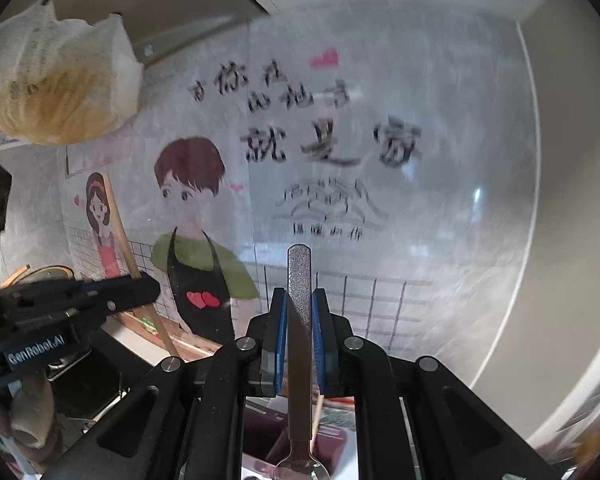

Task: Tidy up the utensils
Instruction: 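Lift both utensils and lower them into the purple holder, then open both grippers to release the utensils into the holder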

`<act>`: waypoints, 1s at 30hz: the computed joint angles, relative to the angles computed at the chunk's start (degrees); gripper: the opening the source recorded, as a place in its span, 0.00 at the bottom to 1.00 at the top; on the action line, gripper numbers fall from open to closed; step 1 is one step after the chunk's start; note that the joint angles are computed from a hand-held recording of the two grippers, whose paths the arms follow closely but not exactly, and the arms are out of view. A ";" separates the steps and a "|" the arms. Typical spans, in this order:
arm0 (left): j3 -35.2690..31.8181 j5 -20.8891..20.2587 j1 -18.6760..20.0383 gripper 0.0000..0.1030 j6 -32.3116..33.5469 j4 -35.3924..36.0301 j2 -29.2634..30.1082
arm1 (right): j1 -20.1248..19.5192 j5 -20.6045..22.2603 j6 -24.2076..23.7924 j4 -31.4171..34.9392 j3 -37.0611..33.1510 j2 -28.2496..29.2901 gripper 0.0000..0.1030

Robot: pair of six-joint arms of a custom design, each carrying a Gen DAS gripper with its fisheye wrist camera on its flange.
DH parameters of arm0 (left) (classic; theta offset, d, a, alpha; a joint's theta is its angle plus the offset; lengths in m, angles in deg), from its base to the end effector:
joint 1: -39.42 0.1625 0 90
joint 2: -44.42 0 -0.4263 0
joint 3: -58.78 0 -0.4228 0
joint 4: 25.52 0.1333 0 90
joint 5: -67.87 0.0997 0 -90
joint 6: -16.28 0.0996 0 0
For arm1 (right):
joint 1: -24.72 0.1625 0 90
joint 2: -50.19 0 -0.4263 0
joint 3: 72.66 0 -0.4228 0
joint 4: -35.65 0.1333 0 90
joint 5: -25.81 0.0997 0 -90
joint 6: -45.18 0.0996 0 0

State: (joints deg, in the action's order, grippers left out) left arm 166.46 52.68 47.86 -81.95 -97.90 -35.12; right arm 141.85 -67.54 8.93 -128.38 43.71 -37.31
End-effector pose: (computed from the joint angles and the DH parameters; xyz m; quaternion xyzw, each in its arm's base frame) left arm -0.4620 -0.3005 0.2927 0.1276 0.7584 -0.5591 0.3099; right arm 0.3550 -0.4132 0.3848 0.4753 -0.7912 0.3804 0.0574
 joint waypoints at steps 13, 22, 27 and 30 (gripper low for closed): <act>14.51 -5.85 12.14 0.07 24.46 -39.50 -1.25 | -8.43 2.31 0.35 -6.59 1.97 11.77 0.11; 17.34 -10.20 18.15 0.07 28.80 -48.65 0.75 | -12.16 1.54 -0.33 -9.10 2.81 16.99 0.11; 17.81 -13.79 19.67 0.10 28.97 -50.14 1.86 | -13.39 0.17 -0.73 -5.17 4.52 16.05 0.18; 17.73 -15.39 19.25 0.20 26.04 -47.54 1.11 | -13.58 -1.51 -1.02 -3.09 6.33 13.62 0.24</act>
